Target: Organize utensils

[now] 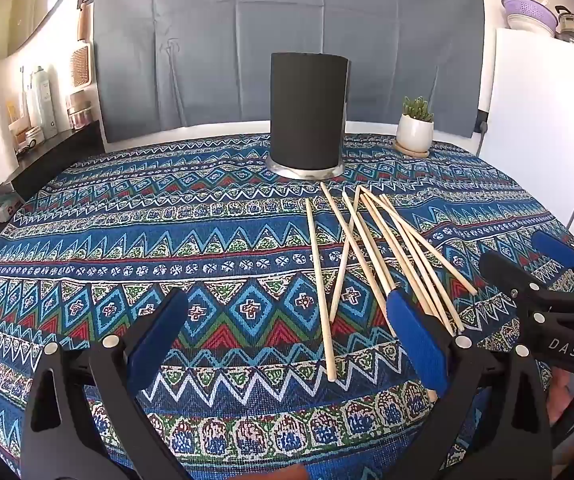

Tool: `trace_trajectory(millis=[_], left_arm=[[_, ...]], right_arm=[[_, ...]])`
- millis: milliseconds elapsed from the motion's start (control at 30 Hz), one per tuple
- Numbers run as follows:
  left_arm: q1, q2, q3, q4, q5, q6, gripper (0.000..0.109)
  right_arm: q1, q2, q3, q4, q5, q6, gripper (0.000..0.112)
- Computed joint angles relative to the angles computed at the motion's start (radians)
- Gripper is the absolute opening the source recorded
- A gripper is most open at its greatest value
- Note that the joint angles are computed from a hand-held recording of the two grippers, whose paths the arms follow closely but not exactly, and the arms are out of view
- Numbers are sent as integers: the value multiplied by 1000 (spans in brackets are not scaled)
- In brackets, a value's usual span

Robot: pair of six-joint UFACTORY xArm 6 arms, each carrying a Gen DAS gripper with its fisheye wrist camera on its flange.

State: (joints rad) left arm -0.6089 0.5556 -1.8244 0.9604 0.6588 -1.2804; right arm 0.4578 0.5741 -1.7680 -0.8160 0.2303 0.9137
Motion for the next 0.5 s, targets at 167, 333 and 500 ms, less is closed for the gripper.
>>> trace_trajectory(millis=[167,333,500], left_arm=[[2,-3,5,-3,-5,-4,97],[10,-19,33,4,-19,-11,97],[3,-13,15,3,-5,-5,97]], right_arm=[[0,-1,1,9,-1,-9,95],[3,8,-7,22,-1,-23,95],[3,1,0,24,-4,-26,95]])
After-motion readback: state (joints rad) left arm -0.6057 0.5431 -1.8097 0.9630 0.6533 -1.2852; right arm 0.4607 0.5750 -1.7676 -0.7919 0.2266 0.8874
